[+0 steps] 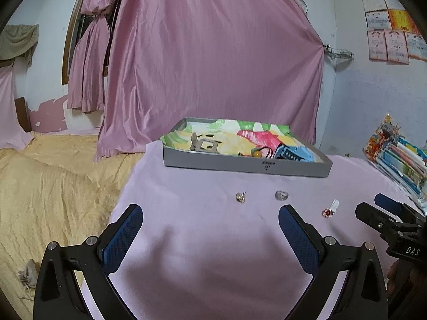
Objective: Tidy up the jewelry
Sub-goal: 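Grasp the white hair clip with the right gripper while the left grasps the gold stud earring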
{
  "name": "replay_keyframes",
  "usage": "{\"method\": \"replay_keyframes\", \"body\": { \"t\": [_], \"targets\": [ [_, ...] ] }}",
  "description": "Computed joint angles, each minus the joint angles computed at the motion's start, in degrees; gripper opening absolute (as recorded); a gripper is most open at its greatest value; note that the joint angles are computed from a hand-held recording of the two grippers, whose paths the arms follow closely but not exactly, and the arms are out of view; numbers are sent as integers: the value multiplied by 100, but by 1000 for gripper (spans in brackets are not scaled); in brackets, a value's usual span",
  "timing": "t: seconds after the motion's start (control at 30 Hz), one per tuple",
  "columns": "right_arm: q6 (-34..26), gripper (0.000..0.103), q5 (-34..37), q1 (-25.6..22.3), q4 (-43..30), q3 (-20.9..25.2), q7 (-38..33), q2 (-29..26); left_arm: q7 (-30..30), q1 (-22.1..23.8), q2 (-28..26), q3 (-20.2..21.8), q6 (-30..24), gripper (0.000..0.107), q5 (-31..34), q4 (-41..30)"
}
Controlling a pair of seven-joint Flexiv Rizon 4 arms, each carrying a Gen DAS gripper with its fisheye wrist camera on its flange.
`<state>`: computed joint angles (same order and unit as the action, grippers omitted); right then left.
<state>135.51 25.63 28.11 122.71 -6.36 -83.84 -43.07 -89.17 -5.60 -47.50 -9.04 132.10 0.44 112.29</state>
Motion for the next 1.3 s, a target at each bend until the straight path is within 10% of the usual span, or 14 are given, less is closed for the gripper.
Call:
{"method": "replay_keyframes", "body": {
  "t": [0.5,0.83,1.3],
  "targets": [
    [-2044,100,-828,-192,-137,-323,945,296,-30,321,18,-340,-997,102,164,-304],
    [-2348,97,-1738,-315,-305,-315,1392,249,72,400,39,-491,-1739,102,11,-530],
    [-2697,41,-2684,-1129,-734,325,1757,203,114,1010,-38,-1185,-2352,102,89,-660]
  ]
}}
